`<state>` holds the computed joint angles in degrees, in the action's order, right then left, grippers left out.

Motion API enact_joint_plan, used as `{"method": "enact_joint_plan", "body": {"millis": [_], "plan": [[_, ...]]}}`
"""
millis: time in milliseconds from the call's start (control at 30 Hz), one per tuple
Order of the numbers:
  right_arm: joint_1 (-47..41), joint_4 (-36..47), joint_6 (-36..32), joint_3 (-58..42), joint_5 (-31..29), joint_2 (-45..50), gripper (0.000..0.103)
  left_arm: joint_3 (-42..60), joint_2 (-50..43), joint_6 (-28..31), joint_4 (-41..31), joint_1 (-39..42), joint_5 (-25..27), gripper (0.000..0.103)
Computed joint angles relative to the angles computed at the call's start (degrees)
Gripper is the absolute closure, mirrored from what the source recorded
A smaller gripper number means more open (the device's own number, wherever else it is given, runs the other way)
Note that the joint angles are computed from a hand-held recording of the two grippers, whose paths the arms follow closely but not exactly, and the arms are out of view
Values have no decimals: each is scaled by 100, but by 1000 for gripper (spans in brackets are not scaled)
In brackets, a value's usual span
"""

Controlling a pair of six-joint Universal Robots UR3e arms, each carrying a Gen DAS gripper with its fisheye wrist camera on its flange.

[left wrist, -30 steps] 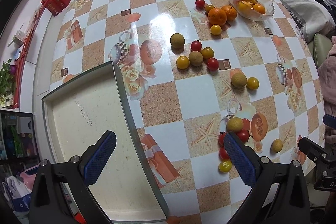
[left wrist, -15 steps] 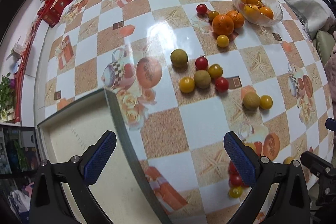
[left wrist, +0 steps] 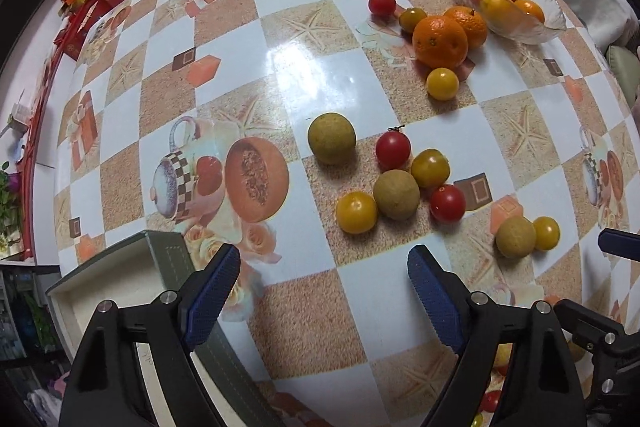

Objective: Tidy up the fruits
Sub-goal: 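Grasp a yellow cherry tomato with the left gripper while the right grasps a yellow tomato, then carry both yellow fruits into the white tray and open both grippers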

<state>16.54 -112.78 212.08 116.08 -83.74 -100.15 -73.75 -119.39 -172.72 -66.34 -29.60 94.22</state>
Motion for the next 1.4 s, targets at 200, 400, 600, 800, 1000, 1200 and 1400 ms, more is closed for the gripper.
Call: {"method": "enact_joint_plan", "body": {"millis": [200, 400, 600, 800, 1000, 1200, 1400], "plan": [[-4, -498, -210, -50, 16, 580, 32, 238, -271, -51, 76, -44, -73, 25], [107, -815, -274, -357, -167, 1078, 41, 893, -639, -15, -149, -120, -196, 44], [-81, -844, -443, -413, -11, 1116, 80, 1205, -797, -37, -267, -167, -468, 81], [-541, -905, -400, 292, 397, 240, 79, 796, -464, -176, -207, 18, -795, 81], [-626, -576, -337, 517, 584, -482, 79, 31, 238, -329, -40, 260, -1025, 81], [-378, -336, -107, 454, 587, -781, 79, -1061, 1311, -285, 184, 404, -1167, 81], [28, -165, 146, 15, 499, -603, 79, -1796, 2252, -178, 83, 743, -1256, 81]]}}
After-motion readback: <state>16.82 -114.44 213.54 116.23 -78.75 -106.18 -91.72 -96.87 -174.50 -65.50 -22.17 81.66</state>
